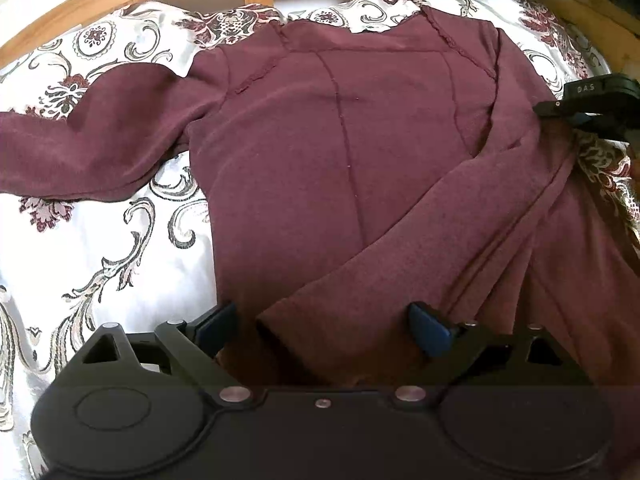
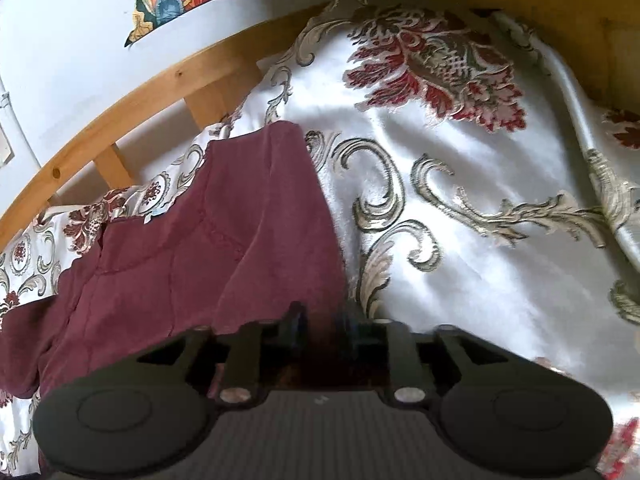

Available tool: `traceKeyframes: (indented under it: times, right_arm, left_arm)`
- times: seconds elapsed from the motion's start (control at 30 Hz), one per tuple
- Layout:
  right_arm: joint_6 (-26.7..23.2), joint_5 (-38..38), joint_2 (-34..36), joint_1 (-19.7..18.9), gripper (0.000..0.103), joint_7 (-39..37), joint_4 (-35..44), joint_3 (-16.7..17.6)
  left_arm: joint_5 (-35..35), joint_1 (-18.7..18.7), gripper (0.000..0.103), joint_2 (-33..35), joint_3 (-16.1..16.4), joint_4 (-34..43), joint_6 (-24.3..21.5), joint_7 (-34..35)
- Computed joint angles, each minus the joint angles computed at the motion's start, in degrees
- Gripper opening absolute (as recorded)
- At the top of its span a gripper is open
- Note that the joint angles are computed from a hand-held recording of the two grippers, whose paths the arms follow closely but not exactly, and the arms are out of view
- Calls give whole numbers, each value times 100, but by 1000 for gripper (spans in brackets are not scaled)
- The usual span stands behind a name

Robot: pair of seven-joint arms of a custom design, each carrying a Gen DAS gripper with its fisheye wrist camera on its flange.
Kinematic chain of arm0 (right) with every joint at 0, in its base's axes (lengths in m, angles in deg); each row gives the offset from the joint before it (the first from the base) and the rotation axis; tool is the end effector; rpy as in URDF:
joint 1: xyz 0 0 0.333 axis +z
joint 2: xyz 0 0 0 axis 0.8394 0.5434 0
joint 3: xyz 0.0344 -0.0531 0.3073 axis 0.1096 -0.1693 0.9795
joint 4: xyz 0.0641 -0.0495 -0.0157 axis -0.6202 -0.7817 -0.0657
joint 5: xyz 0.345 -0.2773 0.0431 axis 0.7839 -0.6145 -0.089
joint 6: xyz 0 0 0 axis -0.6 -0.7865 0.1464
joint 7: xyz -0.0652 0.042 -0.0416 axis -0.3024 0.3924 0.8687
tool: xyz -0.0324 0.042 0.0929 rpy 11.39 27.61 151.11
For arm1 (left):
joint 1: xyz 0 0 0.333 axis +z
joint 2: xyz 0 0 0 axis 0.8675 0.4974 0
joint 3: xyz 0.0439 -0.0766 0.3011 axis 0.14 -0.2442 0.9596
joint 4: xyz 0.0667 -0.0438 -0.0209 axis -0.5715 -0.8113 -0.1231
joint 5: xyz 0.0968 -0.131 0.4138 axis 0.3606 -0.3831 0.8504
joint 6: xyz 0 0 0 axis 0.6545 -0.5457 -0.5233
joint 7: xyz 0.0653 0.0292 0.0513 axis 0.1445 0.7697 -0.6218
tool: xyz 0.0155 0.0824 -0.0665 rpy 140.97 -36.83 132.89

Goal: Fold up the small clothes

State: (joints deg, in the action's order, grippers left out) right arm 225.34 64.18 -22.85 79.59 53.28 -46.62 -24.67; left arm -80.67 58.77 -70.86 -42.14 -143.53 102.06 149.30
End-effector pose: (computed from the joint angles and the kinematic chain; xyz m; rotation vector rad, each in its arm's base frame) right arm 0.5584 0.1128 0.4873 -1.6008 1.5313 -0.3501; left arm 0.3590 -0.1097 0.5009 -1.9249 1.7169 -0.5635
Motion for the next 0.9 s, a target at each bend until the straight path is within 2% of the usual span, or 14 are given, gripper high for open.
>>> traceKeyframes:
  times: [0.07, 0.17, 0.2, 0.3, 0.4, 0.43, 0.47, 0.63, 0.7, 0.8, 0.83, 0.9]
  right_arm:
    - [-71, -227, -152, -66, 47, 115, -93, 38]
    - [-40, -991, -432, -179, 64, 474, -338, 165]
    - [-42, -1327, -519, -241, 66, 635, -426, 231]
    - [-52, -2723, -685, -722, 71, 1385, -663, 711]
    - [39, -4288, -632, -1520, 72, 2410, -764, 1458]
    - [81, -4670, -588, -1717, 74, 2705, -765, 1632]
    - [142, -4837, -543, -1756, 74, 2880, -770, 1659]
    - [222, -5090, -634, -1472, 74, 3307, -894, 1330]
    - [256, -4977, -802, -1175, 75, 3329, -1040, 1025]
    - [383, -4679, -1144, -553, 82, 3203, -1283, 383]
    - [417, -4617, -1298, -382, 87, 3200, -1383, 206]
    - [303, -4650, -1713, -375, 93, 3512, -1623, 164]
  left_arm:
    - [1, -10, 94, -9, 11, -4, 0, 13]
    - [-1, -20, 95, -28, 26, -38, 40, 32]
    - [-13, -22, 96, -33, 38, -49, 50, 36]
    - [-36, -24, 96, -31, 44, -42, 41, 45]
    - [-27, -19, 96, -29, 28, -32, 28, 59]
    - [-31, -23, 96, -33, 33, -36, 29, 63]
    - [-38, -26, 96, -37, 40, -39, 29, 66]
    - [-92, -50, 96, -93, 83, -65, 6, 91]
    - [-153, -60, 96, -130, 122, -60, -32, 74]
    - [-297, -79, 96, -266, 201, -81, -17, -3]
    - [-354, -81, 96, -343, 225, -100, 13, -44]
    - [-423, -54, 99, -535, 210, -152, 63, -154]
